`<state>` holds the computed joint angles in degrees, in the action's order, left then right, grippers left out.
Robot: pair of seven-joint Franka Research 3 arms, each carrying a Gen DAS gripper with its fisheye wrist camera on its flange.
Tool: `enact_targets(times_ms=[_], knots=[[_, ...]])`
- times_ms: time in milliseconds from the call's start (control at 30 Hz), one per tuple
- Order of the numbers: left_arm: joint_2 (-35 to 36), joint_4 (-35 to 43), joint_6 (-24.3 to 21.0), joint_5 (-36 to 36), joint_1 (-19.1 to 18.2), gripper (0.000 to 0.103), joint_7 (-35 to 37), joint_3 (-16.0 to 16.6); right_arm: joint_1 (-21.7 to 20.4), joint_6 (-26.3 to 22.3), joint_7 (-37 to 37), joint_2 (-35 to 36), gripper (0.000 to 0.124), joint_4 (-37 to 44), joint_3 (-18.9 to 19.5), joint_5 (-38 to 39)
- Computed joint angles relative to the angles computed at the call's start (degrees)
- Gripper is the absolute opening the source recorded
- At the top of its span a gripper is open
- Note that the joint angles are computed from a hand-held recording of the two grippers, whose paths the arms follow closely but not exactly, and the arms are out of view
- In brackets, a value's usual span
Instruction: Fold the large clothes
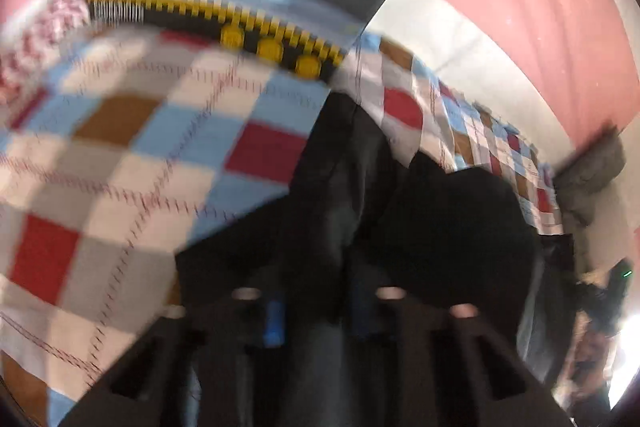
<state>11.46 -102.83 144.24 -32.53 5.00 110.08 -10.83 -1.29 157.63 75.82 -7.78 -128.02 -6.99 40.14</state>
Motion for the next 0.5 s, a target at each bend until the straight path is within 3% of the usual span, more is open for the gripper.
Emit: enact_targets(times_ms=[33, 100, 167, 267, 367, 500], knots=[[-0.7, -0.9, 2.9, -0.2, -0.2, 0.018, 0.4, -0.1, 1.3, 2.1, -0.6, -0.4, 0.014, -0.3, -0.6, -1.4], [-0.2, -0.5, 6.3, -1.5, -0.2, 0.018, 0.5, -0.2, -0.4, 4.3, 1.3, 0.6, 0.014, 0.3, 0.8, -3.4], [2.9, 2.5, 5.6, 1.9, -0.9, 0.018, -3.7, 0.4, -0.9, 3.8, 3.8, 3.3, 0.014, 2.2, 0.5, -4.0], [6.9, 4.7, 7.2, 11.8, -3.0, 0.02, -9.9, 1.3, -1.6, 4.1, 11.4, 7.7, 0.015, 3.9, 1.4, -13.5], [8.5, 4.2, 9.5, 14.4, -2.2, 0.027, -11.9, -0.1, -1.6, 4.8, 13.6, 10.3, 0.022, 4.4, 1.5, -15.4], [7.8, 3.9, 9.1, 16.8, -1.0, 0.04, -13.7, -1.1, -1.9, 4.2, 14.6, 9.2, 0.031, 3.7, 1.3, -16.1]])
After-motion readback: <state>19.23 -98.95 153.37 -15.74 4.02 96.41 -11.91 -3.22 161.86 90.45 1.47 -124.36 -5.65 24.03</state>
